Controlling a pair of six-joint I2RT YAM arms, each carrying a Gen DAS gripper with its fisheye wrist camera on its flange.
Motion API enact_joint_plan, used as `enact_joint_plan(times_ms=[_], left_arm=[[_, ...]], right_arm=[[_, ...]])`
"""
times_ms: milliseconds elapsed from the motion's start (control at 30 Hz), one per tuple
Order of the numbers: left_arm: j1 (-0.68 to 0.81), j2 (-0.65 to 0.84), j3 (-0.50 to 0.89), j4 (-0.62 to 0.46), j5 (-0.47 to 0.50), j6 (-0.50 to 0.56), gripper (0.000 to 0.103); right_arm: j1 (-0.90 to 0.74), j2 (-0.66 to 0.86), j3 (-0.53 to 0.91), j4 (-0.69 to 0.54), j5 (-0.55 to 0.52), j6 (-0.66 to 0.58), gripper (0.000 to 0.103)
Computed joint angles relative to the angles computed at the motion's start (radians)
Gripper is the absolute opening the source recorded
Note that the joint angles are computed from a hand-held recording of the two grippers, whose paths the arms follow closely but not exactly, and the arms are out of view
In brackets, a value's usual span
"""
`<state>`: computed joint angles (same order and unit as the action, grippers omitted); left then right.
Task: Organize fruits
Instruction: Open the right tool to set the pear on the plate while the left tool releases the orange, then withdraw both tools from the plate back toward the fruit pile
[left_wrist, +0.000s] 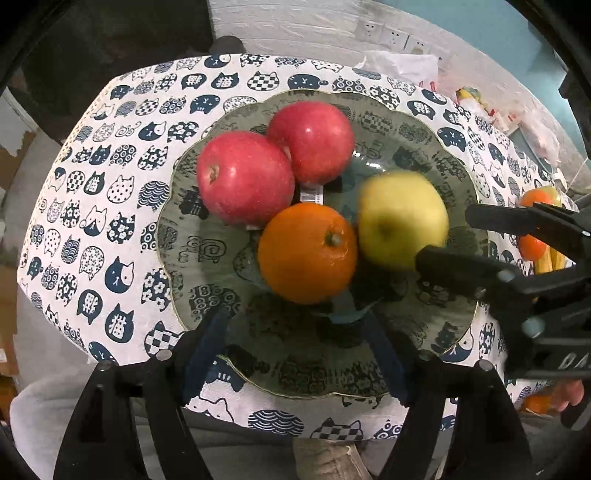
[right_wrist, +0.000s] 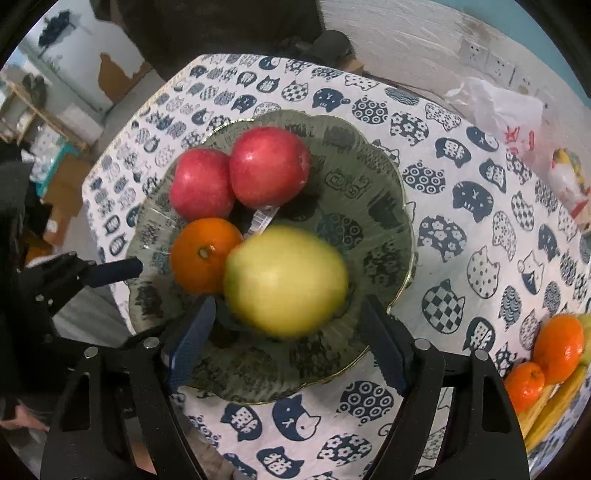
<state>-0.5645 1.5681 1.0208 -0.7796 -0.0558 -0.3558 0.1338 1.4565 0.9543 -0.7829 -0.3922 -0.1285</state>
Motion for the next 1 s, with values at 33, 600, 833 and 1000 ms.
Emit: enact_joint_plan(times_ms=[33, 600, 833, 1000], left_arm=[[0.003, 0.001, 0.0, -0.002, 0.007, 0.0, 0.078], [-0.006, -0.03, 0.004, -0.02, -0.009, 0.0, 0.078], [-0.042, -0.042, 0.045, -0.047, -0.016, -0.022, 0.078], [-0.093, -0.032, 0.098, -0.066, -0.021, -0.044, 0.078]], right_arm=[[-0.006, -0.001, 0.001, -0.001, -0.005, 0.0, 0.08], [-0.002, -0.024, -0.006, 0.0, 0.009, -0.019, 0.078], [-0.063, -0.085, 0.01, -0.047, -0.005, -0.037, 0.079], [-0.146, -0.152, 0.023, -0.095, 0.002, -0.085, 0.079]])
